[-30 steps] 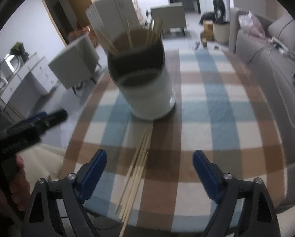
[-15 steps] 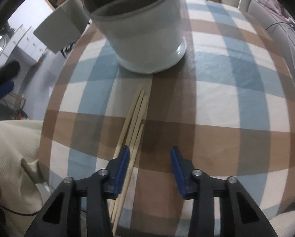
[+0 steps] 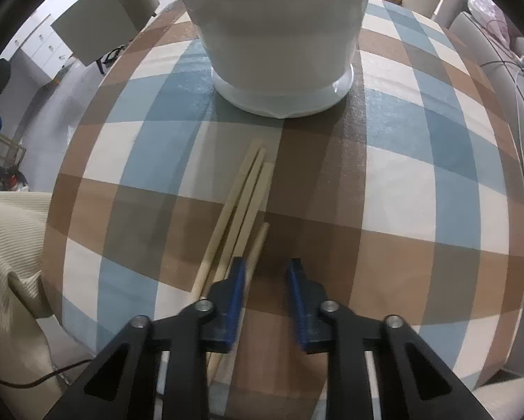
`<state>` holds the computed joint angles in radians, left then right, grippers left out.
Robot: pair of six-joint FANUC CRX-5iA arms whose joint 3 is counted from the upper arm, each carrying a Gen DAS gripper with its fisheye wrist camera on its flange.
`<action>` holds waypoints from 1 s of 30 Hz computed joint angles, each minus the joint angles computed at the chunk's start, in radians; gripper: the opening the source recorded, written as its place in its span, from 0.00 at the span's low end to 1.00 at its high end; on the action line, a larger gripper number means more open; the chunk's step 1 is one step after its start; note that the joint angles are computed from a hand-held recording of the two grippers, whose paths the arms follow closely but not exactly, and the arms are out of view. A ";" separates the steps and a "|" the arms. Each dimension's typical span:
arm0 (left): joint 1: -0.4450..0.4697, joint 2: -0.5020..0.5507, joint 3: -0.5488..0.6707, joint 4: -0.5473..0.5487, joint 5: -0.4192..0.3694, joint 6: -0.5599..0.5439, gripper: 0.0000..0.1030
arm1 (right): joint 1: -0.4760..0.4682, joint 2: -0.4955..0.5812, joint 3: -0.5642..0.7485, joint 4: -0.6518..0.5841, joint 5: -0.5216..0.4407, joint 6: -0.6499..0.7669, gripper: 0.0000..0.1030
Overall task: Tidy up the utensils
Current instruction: 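Move the right gripper down to the remaining chopsticks and close on one, then lower the left gripper to the remaining chopsticks and close on one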
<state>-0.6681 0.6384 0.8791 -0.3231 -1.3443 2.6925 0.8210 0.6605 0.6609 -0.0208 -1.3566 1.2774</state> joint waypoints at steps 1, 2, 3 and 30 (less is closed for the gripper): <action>0.002 -0.004 -0.007 0.002 0.005 0.003 0.78 | 0.002 -0.002 -0.005 0.010 0.003 -0.004 0.16; 0.003 -0.007 -0.013 0.004 0.009 0.005 0.78 | 0.002 -0.002 -0.007 0.014 0.000 -0.005 0.16; 0.004 -0.010 -0.018 0.005 0.012 0.008 0.78 | 0.003 -0.004 -0.009 0.016 -0.001 -0.005 0.16; 0.018 0.151 0.173 0.106 -0.156 -0.124 0.78 | -0.124 -0.066 -0.049 -0.137 0.163 -0.123 0.02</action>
